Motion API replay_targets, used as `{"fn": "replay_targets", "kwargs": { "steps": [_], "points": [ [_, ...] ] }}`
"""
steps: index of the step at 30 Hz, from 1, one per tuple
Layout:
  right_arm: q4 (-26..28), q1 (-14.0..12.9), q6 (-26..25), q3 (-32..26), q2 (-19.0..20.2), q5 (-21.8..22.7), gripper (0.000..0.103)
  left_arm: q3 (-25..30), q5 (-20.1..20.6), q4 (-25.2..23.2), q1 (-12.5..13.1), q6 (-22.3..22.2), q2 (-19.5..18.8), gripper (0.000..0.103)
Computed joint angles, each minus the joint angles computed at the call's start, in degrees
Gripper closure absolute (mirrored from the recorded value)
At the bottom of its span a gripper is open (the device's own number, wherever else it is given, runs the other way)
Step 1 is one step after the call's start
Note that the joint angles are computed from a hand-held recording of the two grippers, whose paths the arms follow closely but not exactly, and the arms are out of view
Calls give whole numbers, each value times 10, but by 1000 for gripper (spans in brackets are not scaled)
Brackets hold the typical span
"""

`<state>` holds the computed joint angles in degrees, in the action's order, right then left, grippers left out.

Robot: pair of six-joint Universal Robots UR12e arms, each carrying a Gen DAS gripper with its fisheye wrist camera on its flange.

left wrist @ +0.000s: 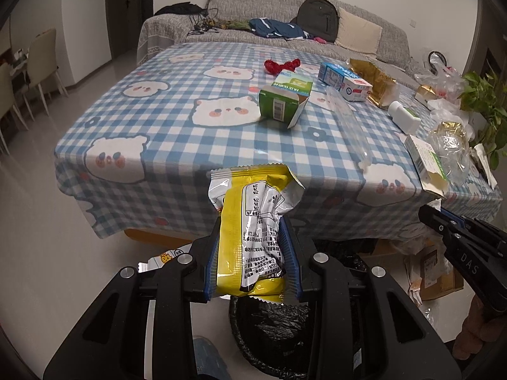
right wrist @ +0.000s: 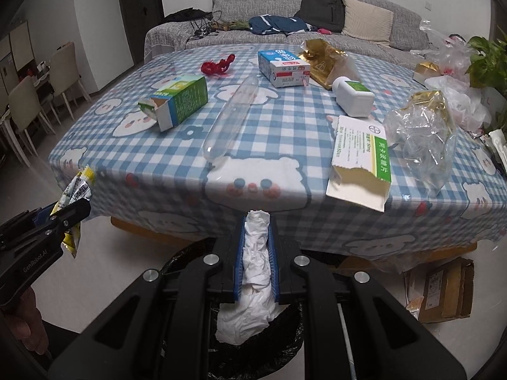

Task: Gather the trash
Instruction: 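Carry the tissue and wrapper in both tools over the black trash bin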

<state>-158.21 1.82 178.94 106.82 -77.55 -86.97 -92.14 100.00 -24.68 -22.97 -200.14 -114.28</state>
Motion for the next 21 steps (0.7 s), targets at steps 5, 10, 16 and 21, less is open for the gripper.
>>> {"fn": "replay_targets", "kwargs": {
  "steps": [5, 10, 16, 21],
  "points": [
    [2, 6, -5, 10, 6, -4, 91, -17, -7, 3, -1, -5, -2, 70],
    [-8, 12, -7, 23, 17, -2, 91, -36, -14, 5, -3, -14, -8, 70],
    [-14, 18, -5, 34, 36, -5, 91, -50, -21, 10, -5, -24, -18, 70],
    [-15, 22, -6, 40, 49, -3, 91, -52, -17, 16, -8, -26, -29, 70]
  ]
}}
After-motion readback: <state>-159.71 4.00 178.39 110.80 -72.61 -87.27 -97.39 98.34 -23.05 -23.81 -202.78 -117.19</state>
